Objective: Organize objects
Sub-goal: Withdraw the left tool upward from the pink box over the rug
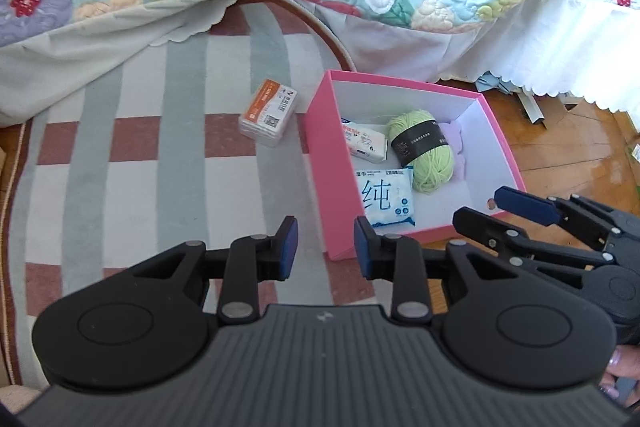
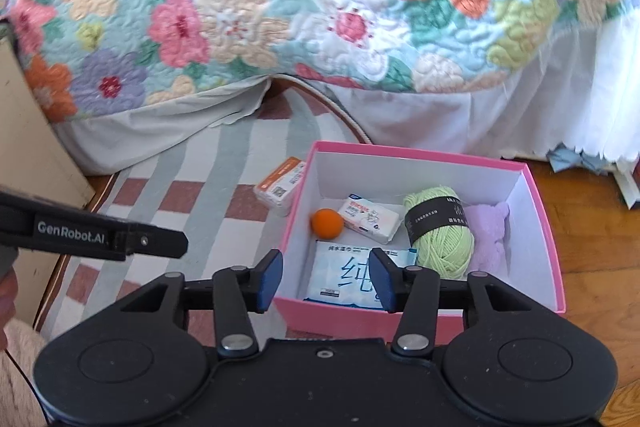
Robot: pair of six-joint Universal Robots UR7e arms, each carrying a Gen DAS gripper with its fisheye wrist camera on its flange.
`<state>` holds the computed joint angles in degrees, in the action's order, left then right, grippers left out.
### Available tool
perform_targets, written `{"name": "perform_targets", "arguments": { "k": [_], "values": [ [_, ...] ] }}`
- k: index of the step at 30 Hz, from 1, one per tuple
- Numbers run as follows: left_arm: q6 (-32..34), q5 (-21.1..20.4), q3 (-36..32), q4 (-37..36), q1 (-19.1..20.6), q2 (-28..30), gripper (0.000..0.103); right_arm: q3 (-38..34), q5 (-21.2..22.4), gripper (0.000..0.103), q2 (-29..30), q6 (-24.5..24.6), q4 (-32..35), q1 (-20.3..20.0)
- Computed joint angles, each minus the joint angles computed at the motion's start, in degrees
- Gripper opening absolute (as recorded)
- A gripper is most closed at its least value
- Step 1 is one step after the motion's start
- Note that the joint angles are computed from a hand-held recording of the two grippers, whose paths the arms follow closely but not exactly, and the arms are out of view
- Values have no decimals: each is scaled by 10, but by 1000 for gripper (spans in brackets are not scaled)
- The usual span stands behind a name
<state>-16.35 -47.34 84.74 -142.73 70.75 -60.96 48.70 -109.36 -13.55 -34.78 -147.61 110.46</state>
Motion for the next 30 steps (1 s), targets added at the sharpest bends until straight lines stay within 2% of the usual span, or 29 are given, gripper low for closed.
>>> {"name": "perform_targets", "arguments": {
  "k": [5,10,15,21,25,27,30],
  "values": [
    [-3,41,23,11,-14,-23,35,40,1,64,-22,-22,-16,10],
    [-17,74,34,30,-15,-28,41,68,-4,67,-36,-26,-13,17],
    [-33,74,39,54,-11,-34,42,92,-13,71,-47,-27,-13,24],
    [-38,85,47,70,-16,-47,51,112,-10,77,-56,-36,-20,31],
    [-18,96,50,76,-25,-53,64,118,2,83,-63,-39,-2,33],
    [-12,103,53,71,-29,-55,65,118,6,85,-65,-41,7,34],
    [-3,86,58,47,-27,-63,66,126,9,88,-64,-60,-10,38]
  ]
}}
